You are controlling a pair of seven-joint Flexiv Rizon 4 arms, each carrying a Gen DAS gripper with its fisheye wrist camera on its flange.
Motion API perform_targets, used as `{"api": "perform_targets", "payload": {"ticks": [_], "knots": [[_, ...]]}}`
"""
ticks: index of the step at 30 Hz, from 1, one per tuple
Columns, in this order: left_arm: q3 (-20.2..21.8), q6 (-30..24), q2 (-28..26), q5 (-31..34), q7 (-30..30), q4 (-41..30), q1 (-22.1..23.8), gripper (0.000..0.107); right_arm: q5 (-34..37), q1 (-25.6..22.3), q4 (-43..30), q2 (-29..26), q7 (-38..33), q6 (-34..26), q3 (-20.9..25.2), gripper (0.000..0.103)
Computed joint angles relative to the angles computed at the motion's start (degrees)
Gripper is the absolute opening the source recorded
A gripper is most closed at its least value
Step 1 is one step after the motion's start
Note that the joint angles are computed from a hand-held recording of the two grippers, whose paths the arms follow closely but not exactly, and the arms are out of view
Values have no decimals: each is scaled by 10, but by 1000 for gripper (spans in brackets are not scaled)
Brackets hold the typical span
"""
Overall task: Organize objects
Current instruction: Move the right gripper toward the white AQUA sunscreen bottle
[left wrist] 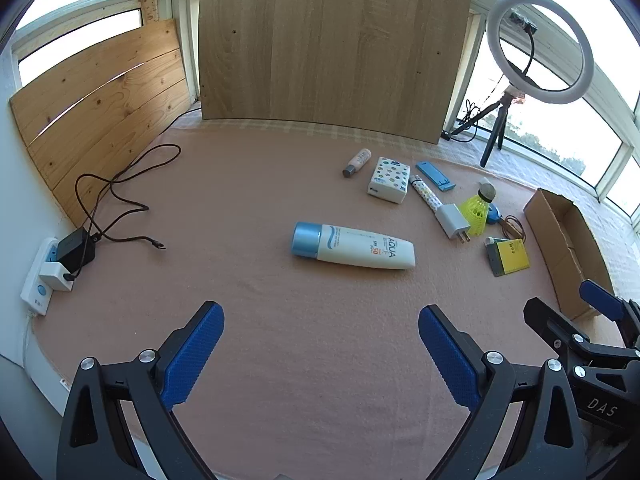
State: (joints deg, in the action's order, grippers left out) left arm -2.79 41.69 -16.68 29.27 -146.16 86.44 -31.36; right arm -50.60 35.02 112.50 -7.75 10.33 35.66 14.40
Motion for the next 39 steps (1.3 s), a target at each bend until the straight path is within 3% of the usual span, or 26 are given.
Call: {"api": "perform_targets", "payload": {"ticks": [14, 39], "knots": [[1, 10, -17, -32, 67, -5, 9, 100, 5, -6, 13, 11, 31, -12, 3, 103], [7, 54, -35, -85, 132, 9, 26, 100, 25, -2, 12, 2, 67, -22, 3, 103]]}}
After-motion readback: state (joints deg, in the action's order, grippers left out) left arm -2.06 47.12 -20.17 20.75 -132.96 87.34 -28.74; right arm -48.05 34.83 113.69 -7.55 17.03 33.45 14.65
